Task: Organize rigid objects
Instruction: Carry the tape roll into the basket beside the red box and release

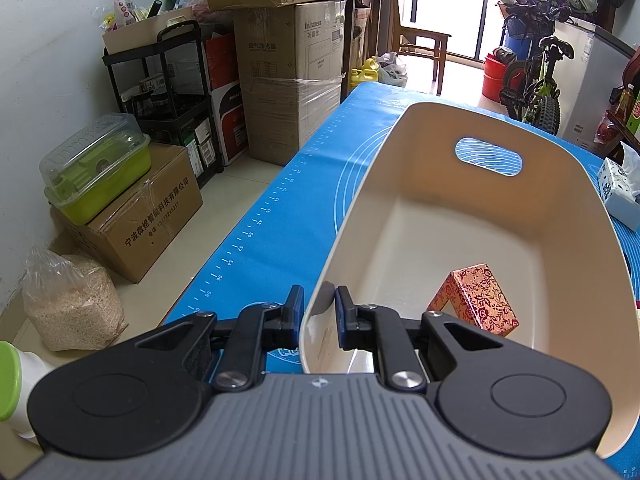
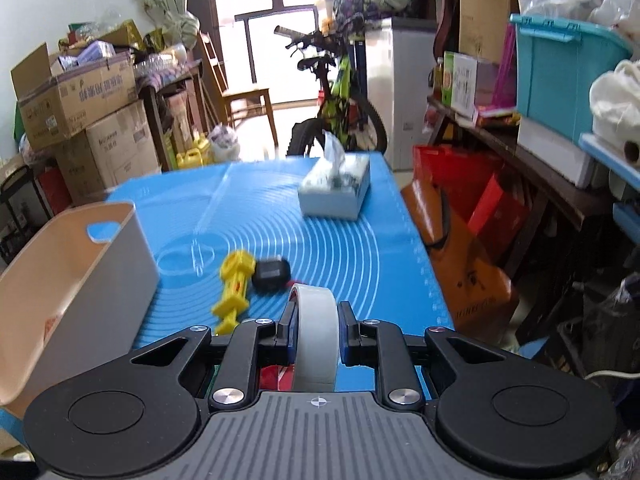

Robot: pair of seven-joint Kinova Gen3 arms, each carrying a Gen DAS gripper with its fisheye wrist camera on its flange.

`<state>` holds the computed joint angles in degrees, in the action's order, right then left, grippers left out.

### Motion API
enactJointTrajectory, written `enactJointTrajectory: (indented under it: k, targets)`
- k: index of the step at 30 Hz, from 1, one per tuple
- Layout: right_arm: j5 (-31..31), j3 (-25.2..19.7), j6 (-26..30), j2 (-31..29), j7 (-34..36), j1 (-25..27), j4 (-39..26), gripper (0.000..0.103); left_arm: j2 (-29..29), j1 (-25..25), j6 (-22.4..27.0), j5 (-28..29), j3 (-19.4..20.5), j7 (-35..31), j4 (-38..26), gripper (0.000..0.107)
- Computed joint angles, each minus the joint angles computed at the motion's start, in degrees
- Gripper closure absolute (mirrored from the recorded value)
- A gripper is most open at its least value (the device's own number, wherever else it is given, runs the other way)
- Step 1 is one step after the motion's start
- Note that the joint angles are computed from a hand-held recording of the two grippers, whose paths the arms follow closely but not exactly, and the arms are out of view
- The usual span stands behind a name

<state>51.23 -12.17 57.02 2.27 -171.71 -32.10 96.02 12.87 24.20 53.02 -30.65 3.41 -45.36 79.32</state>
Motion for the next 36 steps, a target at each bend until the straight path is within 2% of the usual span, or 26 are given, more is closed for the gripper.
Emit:
enactJointTrajectory:
  k: [5,18,25,36]
  targets:
    - [3.30,-0.11,0.90,0.04,-0.75,-0.51,-1.50,0.074,-0.02,-0.06,-0.02,0.10,0.02,0.01,0.00,0.089]
    - [6.79,1.16,-4.90,3.63,0.72,-2.70,-9.44,0.074,0.07,0.15,0.05,0.01,0.02,0.35,-0.04,0.089]
    - [6.03,3.31,-8.89,7.84,2.36,-5.93,-15.38,0.074,0.09,0.16,0.07,-0.04,0.03,0.30,-0.05,0.089]
    - [-2.07,7.55,-12.33,15.25,10.03,-11.29,-23.28,0.074,0.28,0.32,0.05,-0.20,-0.01,0.33,-0.16,0.089]
